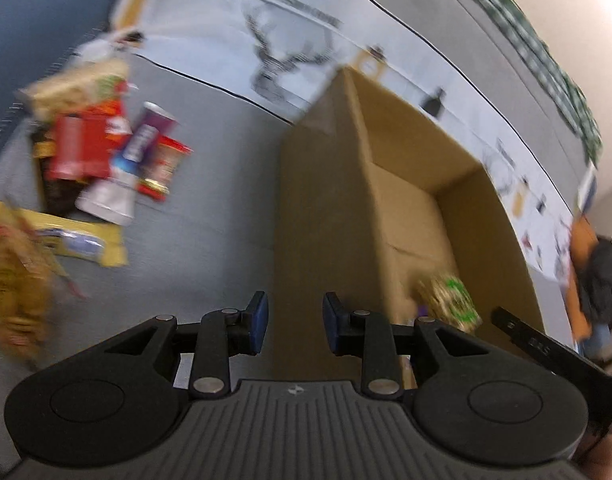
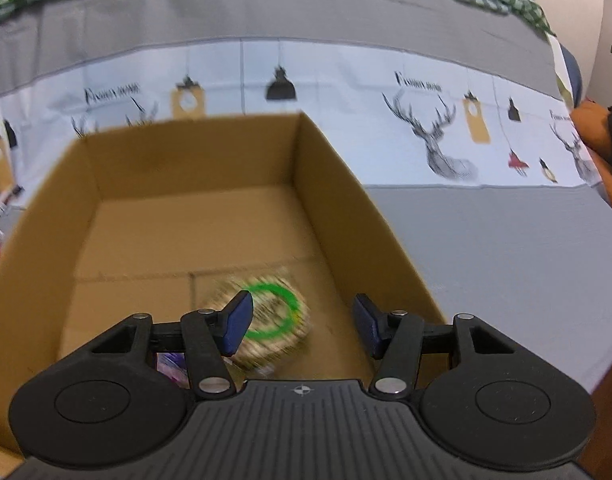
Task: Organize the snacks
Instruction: 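Open both grippers to drop the grain cake and candy bar into the box, then move both tools back toward the snack pile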
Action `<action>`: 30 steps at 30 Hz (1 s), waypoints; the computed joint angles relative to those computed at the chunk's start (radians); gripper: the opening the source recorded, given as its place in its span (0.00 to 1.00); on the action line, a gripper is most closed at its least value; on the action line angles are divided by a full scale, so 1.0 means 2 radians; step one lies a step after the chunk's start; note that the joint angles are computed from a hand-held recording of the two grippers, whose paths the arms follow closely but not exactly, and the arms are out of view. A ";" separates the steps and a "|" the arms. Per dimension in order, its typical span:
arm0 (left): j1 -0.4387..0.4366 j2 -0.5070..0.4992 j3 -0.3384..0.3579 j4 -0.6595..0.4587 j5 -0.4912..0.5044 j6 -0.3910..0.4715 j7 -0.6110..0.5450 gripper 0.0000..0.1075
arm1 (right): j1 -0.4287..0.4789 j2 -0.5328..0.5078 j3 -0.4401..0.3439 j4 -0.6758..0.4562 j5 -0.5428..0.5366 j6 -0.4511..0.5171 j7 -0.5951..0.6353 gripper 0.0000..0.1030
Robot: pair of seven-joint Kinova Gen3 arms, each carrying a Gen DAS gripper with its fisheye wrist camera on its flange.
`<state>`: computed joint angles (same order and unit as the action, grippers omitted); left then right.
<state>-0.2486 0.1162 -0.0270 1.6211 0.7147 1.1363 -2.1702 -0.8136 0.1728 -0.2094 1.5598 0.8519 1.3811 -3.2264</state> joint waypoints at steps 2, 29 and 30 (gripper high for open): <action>0.014 -0.010 0.001 0.010 -0.014 -0.024 -0.006 0.23 | 0.004 -0.002 0.000 0.004 -0.014 0.005 0.003 0.57; -0.117 0.065 -0.012 -0.134 0.058 0.117 -0.117 0.33 | -0.042 -0.008 -0.017 0.026 0.122 -0.076 -0.093 0.58; -0.137 0.074 -0.009 -0.136 0.072 0.132 -0.134 0.33 | -0.046 -0.007 -0.020 0.029 0.140 -0.089 -0.101 0.59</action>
<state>-0.5235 0.2646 -0.0456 1.3491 0.8584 1.4013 -2.4386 -0.9053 0.1589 -0.2502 1.6178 1.1322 1.2029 -3.4276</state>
